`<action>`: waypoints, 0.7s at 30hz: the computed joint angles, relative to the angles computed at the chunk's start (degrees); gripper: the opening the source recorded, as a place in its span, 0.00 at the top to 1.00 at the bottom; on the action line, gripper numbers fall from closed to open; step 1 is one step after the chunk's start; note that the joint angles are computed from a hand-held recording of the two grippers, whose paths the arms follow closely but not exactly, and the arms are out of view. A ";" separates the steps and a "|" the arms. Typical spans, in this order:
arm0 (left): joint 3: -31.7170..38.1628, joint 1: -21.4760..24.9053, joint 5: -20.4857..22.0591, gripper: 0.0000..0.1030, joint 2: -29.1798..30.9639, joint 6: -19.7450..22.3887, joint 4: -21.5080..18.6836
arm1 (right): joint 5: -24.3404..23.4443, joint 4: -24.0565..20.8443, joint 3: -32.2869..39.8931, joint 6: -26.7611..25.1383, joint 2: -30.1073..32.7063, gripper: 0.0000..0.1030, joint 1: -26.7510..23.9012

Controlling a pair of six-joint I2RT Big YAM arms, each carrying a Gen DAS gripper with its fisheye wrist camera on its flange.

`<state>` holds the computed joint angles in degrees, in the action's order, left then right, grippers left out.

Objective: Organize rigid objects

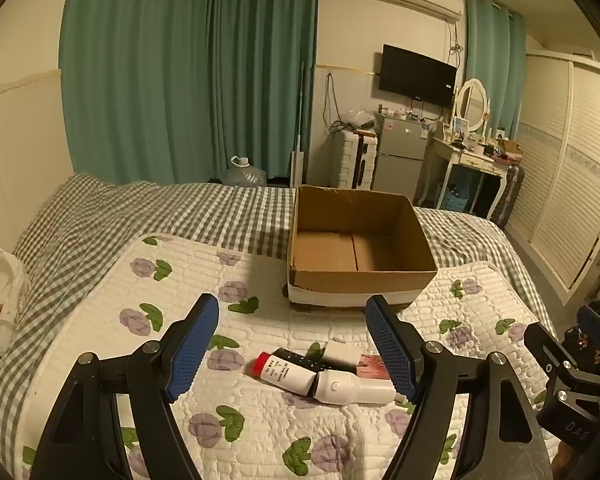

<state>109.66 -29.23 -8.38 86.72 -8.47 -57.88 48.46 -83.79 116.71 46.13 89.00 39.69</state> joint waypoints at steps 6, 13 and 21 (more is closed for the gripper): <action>-0.53 0.43 0.11 0.24 -0.54 -0.37 0.54 | 0.70 -0.31 0.39 0.11 0.36 0.00 0.34; -0.23 0.95 0.24 0.24 -0.70 0.31 -0.01 | 1.00 -0.86 1.24 -0.26 0.52 0.00 0.38; -0.36 0.86 0.83 0.24 -1.02 0.27 -0.19 | 1.80 -1.53 2.51 -0.84 1.27 0.00 1.34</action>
<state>109.29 -28.37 -7.55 85.70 -8.20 -58.07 50.27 -85.31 119.22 45.29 90.27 41.02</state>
